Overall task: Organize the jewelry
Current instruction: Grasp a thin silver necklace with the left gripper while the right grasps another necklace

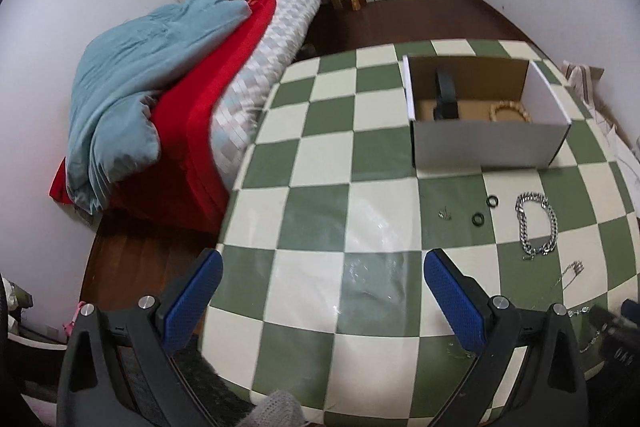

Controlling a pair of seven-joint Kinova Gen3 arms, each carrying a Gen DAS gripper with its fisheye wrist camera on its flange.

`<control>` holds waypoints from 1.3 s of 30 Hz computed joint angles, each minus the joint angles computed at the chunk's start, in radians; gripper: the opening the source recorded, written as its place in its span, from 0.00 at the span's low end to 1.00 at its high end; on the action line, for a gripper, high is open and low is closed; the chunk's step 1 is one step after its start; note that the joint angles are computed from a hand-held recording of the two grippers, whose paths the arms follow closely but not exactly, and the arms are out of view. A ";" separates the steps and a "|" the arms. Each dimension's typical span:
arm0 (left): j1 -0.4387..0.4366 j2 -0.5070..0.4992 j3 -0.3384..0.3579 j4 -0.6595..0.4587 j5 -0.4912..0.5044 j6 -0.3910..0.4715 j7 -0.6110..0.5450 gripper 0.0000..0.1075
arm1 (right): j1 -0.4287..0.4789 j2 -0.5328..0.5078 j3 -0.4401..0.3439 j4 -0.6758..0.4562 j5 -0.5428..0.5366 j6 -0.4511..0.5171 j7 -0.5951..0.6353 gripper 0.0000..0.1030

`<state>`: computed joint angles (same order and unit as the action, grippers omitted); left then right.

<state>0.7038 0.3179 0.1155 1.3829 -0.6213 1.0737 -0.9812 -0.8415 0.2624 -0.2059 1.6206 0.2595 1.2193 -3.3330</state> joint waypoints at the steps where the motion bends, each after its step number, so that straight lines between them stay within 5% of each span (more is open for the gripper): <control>1: 0.002 0.006 0.003 -0.003 0.005 0.004 -0.002 0.95 | 0.012 0.013 -0.018 -0.002 -0.004 -0.001 0.021 0.53; 4: 0.014 0.023 0.007 -0.009 0.009 0.014 -0.012 0.95 | -0.034 0.058 -0.001 -0.055 0.025 0.070 0.079 0.33; 5: 0.022 0.029 0.008 -0.011 0.006 0.015 -0.018 0.95 | -0.040 0.059 -0.002 -0.059 0.039 0.077 0.076 0.09; 7: 0.039 0.040 0.012 -0.019 0.003 0.019 -0.028 0.95 | -0.045 0.041 0.008 -0.037 0.047 0.061 0.063 0.03; 15: 0.074 0.113 0.049 -0.107 0.120 0.007 -0.170 0.95 | 0.011 -0.098 -0.003 0.123 0.082 -0.008 -0.065 0.02; 23: 0.141 0.195 0.053 -0.180 0.242 0.005 -0.314 0.93 | 0.054 -0.130 -0.040 0.188 0.087 -0.068 -0.136 0.02; 26: 0.167 0.213 0.044 -0.192 0.251 0.007 -0.345 0.74 | 0.064 -0.144 -0.045 0.224 0.090 -0.094 -0.147 0.02; 32: 0.134 0.220 0.060 -0.193 0.343 -0.023 -0.428 0.08 | 0.084 -0.161 -0.056 0.258 0.092 -0.120 -0.158 0.02; 39: 0.102 0.170 0.047 -0.161 0.390 -0.054 -0.430 0.08 | 0.076 -0.183 -0.072 0.245 0.124 -0.097 -0.192 0.02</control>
<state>0.8056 0.4874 0.1625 1.2219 -0.2317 1.0198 -1.4112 -0.7651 0.0796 -0.2781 1.8652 0.3838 1.1227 -3.5249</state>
